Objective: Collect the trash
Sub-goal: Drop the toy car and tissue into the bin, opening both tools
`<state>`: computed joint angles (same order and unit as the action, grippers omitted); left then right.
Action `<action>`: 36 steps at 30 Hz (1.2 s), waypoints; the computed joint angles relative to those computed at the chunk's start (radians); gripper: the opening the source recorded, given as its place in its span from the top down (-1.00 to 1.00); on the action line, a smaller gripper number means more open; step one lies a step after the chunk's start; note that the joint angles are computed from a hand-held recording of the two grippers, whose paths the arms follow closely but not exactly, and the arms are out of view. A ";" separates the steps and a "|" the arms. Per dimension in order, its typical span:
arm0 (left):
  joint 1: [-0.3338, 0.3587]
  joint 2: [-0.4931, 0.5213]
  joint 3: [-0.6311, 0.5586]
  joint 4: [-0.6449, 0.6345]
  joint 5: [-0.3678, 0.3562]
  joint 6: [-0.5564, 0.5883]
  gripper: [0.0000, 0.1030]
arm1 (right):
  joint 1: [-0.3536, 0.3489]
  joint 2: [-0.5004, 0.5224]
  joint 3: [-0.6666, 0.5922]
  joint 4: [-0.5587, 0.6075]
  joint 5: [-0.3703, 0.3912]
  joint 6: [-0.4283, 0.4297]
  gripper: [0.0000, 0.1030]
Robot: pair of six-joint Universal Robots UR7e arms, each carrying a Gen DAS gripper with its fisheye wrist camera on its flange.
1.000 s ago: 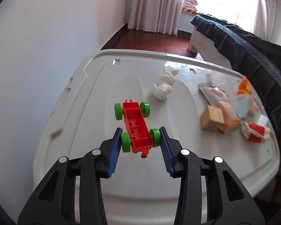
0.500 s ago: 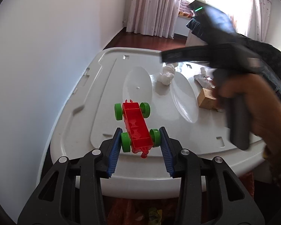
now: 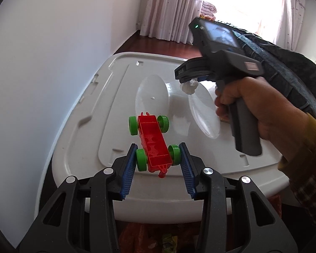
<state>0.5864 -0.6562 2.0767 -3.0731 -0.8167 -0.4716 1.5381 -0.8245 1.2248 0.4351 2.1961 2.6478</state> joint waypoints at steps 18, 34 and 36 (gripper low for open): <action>-0.244 -0.059 0.205 0.035 -0.103 -0.136 0.23 | -0.132 -0.866 0.939 -0.153 -0.160 -0.114 0.36; -0.301 -0.021 0.239 0.165 -0.290 -0.225 -0.15 | -0.421 -0.933 1.218 -0.239 -0.184 -0.203 -0.34; -0.315 -0.023 0.230 0.214 -0.257 -0.256 -0.52 | -0.418 -0.964 1.228 -0.262 -0.180 -0.201 -0.64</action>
<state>0.2710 -0.6791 2.3068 -2.8588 -1.0735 -0.7274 1.1198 -1.7881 2.4525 0.1730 2.0164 2.4470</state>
